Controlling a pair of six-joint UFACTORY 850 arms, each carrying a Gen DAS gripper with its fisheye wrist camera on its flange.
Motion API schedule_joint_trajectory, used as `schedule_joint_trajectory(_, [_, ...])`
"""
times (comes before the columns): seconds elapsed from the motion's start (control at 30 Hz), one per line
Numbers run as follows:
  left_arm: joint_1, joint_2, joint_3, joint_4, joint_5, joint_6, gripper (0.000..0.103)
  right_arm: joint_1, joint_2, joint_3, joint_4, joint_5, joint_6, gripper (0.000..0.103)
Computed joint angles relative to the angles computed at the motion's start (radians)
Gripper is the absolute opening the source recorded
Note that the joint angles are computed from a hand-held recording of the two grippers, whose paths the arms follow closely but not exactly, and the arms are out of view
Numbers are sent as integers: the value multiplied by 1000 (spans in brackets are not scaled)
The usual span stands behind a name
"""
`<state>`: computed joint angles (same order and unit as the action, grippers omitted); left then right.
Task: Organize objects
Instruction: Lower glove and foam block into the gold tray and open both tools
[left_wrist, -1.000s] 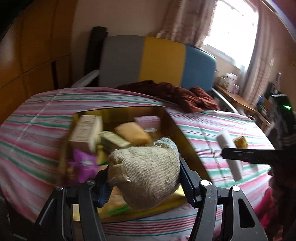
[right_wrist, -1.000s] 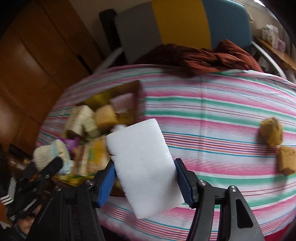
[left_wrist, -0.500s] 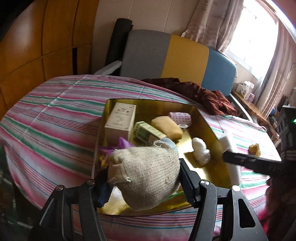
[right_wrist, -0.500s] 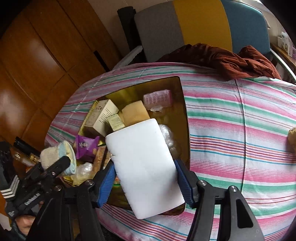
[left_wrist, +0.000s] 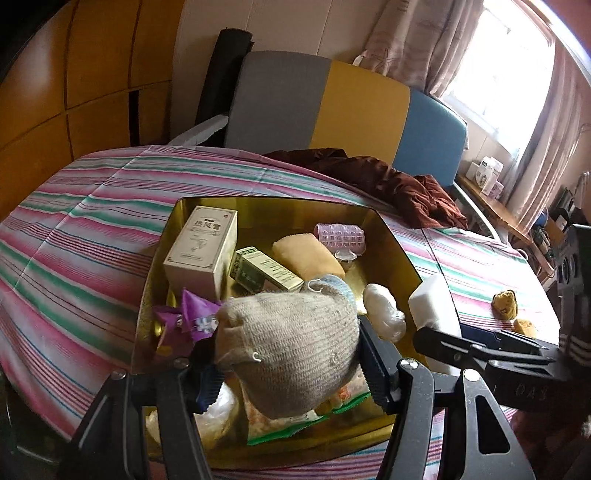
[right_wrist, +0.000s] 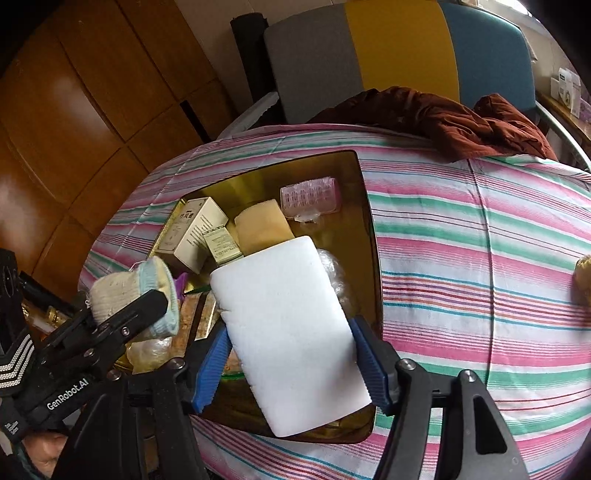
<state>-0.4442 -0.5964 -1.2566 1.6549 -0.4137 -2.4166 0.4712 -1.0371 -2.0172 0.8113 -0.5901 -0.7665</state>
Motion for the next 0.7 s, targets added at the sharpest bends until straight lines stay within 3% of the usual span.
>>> schedule_joint_trajectory(0.7, [10,-51,-50,-63,10,55,68,6,0,16,-15,34,24,73])
